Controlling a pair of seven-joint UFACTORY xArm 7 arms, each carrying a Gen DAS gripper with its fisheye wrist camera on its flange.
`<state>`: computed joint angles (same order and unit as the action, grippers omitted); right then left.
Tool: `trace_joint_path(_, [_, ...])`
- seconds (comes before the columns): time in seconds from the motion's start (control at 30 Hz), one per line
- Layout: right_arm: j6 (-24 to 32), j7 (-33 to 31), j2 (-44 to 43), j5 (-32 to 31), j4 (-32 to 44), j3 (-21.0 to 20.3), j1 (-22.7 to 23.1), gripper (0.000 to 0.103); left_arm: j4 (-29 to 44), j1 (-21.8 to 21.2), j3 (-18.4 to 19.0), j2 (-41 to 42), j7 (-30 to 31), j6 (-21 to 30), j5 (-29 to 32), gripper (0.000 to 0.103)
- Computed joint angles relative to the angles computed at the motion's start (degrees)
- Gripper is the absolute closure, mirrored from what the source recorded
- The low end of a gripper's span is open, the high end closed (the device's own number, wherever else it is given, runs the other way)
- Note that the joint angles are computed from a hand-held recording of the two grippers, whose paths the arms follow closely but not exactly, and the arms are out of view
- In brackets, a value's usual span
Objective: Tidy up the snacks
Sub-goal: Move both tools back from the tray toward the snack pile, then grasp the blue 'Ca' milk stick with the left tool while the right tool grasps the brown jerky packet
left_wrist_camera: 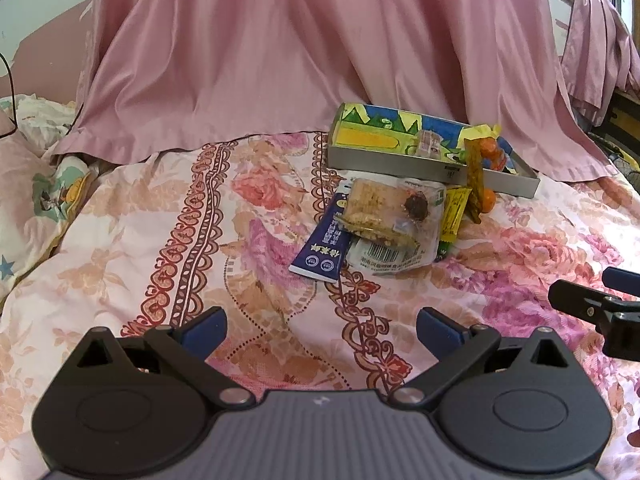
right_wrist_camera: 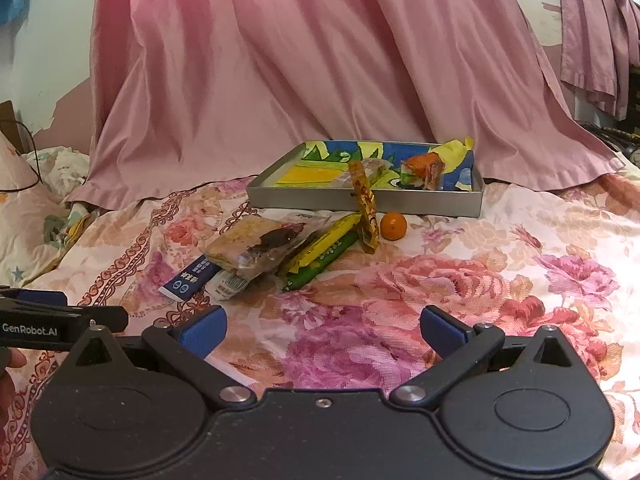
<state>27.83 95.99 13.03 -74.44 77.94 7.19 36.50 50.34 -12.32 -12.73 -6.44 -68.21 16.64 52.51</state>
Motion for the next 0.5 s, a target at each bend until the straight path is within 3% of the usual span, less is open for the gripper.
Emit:
trace_joint_path(0.3, [-1.7, 0.6, 1.0, -1.3, 0.8, -0.7, 0.1, 0.001, 1.6, 0.0, 1.0, 1.9, 1.8, -0.8, -0.7, 0.0])
trace_joint_path(0.5, [-2.3, -1.9, 3.7, -1.8, 4.0, -1.5, 0.1, 0.001, 5.3, -0.6, 3.6, 6.1, 8.6, -3.1, -4.9, 0.0])
